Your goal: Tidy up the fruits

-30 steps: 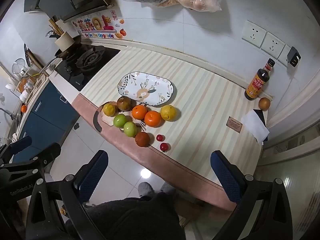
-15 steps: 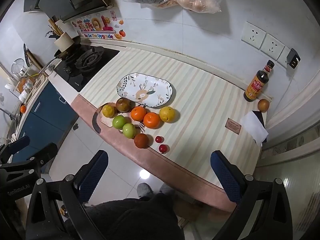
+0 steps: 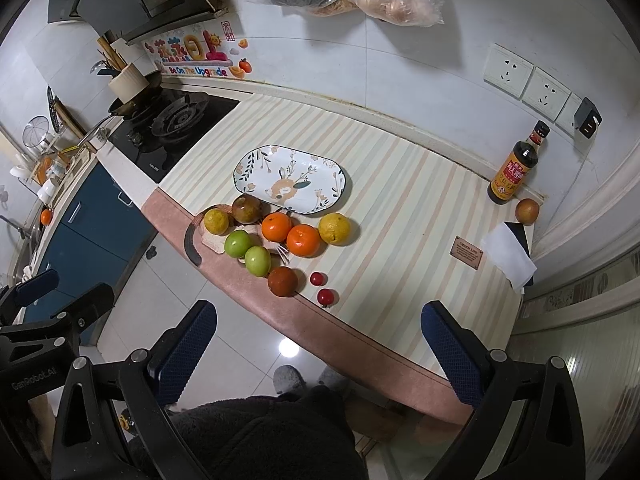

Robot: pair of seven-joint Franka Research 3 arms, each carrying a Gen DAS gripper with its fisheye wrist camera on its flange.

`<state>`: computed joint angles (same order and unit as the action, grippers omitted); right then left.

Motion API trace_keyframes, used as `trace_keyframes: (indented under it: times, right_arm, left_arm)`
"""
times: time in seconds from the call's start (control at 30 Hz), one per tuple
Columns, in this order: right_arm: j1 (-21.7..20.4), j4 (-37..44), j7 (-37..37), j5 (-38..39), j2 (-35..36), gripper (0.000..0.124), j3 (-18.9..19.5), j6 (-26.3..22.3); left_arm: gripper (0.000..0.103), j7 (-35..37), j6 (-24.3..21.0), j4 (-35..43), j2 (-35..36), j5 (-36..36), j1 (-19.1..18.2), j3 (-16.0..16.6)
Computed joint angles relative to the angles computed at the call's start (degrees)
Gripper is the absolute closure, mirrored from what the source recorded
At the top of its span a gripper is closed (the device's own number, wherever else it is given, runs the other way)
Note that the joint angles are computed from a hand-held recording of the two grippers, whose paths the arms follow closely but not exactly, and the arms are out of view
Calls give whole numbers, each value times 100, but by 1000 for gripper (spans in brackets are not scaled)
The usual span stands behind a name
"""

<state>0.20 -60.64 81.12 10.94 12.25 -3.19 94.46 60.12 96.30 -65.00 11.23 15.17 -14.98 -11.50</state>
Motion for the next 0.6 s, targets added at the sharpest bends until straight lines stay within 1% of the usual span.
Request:
trace_keyframes:
  times: [0.23,0.3,0.37,0.43,0.53,0.6]
  right_arm:
    - [-18,61,-28,11,40,21,-5,-24]
    - [-11,25,-19,7,19,21,-2,-8]
    - [-7,-2,-13,8,7,21,1,7]
    - [-12,28,-18,13,27,21,-2,-11]
    - [4,-32,-15,-8,-10,21,1,24]
    - [3,-39,-6,3,-15,21,0,26]
  left_arm:
    - [0,13,-22,57,24,-7,0,-1]
    - [0,1,35,-37,-22,-10,7,2]
    - [0,6,-93,249,143,39,-35,-3]
    - [0,11,-141,349,196,46,-55,7]
    - [0,3,-73,210,120,24,-44,15]
    - [0,9,-127,312,172,38,-59,13]
